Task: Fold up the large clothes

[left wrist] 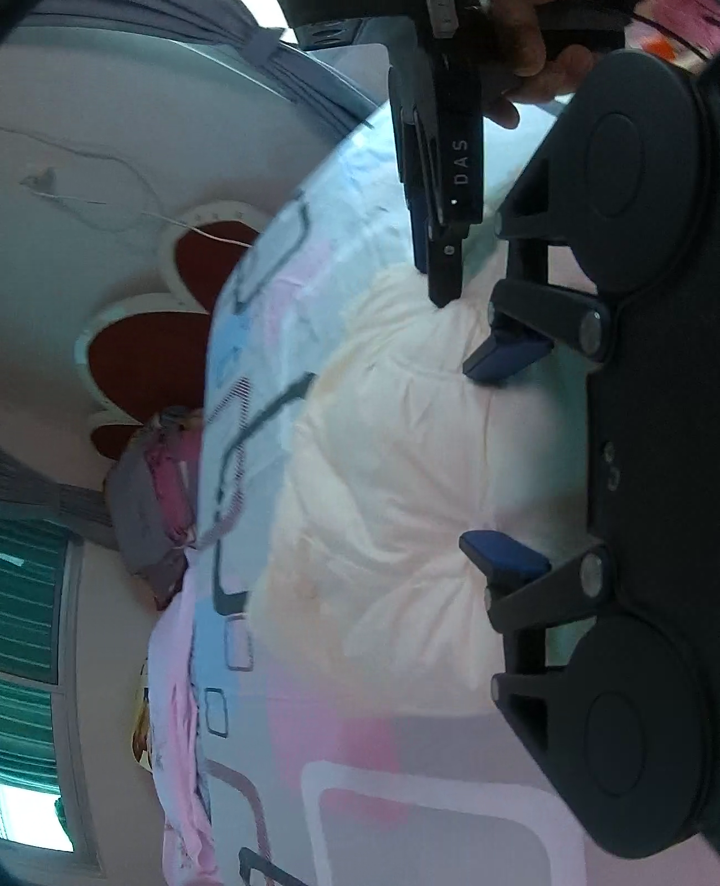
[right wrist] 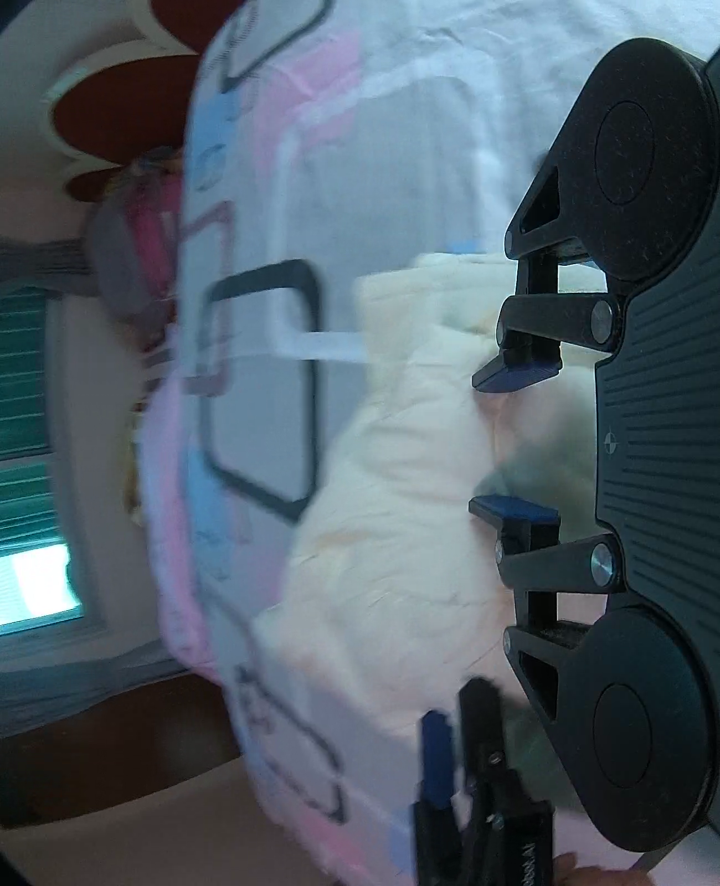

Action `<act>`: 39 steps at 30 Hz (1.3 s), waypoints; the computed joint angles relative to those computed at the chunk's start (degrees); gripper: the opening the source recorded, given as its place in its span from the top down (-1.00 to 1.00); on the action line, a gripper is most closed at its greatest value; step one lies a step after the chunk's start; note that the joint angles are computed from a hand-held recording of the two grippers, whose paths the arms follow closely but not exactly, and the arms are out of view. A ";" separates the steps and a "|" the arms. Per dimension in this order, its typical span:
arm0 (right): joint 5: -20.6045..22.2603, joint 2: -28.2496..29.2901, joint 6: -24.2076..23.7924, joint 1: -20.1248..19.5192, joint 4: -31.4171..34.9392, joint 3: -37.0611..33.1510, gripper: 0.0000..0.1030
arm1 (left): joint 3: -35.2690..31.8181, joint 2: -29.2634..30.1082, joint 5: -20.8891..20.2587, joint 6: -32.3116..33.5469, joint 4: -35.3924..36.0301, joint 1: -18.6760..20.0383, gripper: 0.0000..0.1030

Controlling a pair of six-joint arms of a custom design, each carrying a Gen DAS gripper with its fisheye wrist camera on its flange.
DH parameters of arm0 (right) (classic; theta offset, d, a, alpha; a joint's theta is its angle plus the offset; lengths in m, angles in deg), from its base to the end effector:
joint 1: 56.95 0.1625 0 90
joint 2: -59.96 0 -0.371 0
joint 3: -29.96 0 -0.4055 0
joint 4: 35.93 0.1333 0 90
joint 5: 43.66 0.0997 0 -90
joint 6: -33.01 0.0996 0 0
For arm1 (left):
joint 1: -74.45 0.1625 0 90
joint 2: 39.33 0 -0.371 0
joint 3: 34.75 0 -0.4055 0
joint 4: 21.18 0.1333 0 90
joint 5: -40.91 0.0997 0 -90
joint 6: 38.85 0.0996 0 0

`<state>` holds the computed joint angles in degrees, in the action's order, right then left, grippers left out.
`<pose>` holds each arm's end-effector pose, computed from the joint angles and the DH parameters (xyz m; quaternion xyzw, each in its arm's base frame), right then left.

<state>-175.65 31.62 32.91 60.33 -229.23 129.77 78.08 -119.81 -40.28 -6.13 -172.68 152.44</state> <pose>0.3247 -0.4842 -0.0562 0.1170 -0.8956 0.3298 0.2748 0.0332 -0.5581 0.2740 0.3493 0.8997 -0.2335 0.1182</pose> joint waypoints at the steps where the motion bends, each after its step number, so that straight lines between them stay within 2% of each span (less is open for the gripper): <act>1: 1.07 0.14 0.28 -0.79 -1.36 0.82 0.20 | 0.58 -0.24 0.02 0.50 -0.52 0.43 -0.15; 4: 3.05 -0.53 1.37 -1.99 -3.17 2.72 0.20 | 1.66 -0.16 0.49 1.32 -2.22 0.67 -0.14; 8: 2.12 -1.66 0.89 -1.16 -1.92 2.71 0.20 | 1.92 -0.96 2.17 1.13 -1.87 -0.58 -0.14; 11: 1.98 -1.81 -2.21 0.35 -9.16 3.02 0.20 | 2.44 -1.91 1.67 2.34 -4.94 -1.56 -0.22; 13: 2.88 -2.12 -3.12 0.42 -10.13 2.20 0.20 | 1.72 -1.33 1.43 2.16 -6.13 -1.82 -0.26; 17: 4.06 -0.99 -4.13 -0.45 -6.63 -1.59 0.20 | -0.41 1.92 3.61 0.63 -7.00 -2.81 -0.26; 21: 4.12 0.06 -0.82 -2.37 2.24 -3.80 0.20 | -1.43 4.81 7.49 0.93 -6.15 -3.70 -0.38; 25: 4.98 -0.10 0.40 -3.09 1.60 -2.77 0.20 | -0.43 4.75 8.90 1.36 -7.24 -4.05 -0.39; 32: 6.03 -0.95 -0.27 -3.23 1.57 -2.22 0.20 | 0.23 4.50 10.18 1.32 -8.02 -4.50 -0.40; 33: 5.62 -1.33 -0.49 -2.85 -0.13 -1.57 0.20 | 0.15 4.00 10.31 0.91 -7.13 -4.69 -0.47; 35: 6.54 -3.29 -0.64 -2.50 -5.93 1.75 0.19 | 0.69 2.47 9.87 1.17 -7.21 -4.75 -0.82; 36: 7.58 -4.89 0.72 -2.89 -6.86 3.70 0.19 | 1.59 1.52 10.03 1.51 -8.65 -4.73 -1.00; 37: 8.40 -6.46 2.43 -3.41 -7.41 5.53 0.19 | 2.15 0.54 9.81 1.46 -9.11 -4.48 -0.99; 38: 9.04 -7.76 3.81 -3.94 -8.29 7.25 -0.16 | 2.24 -0.48 9.23 0.67 -8.03 -4.02 -0.99; 39: 9.34 -8.81 4.82 -4.39 -9.68 8.89 -0.70 | 2.31 -1.24 8.76 -0.22 -7.34 -3.60 -0.99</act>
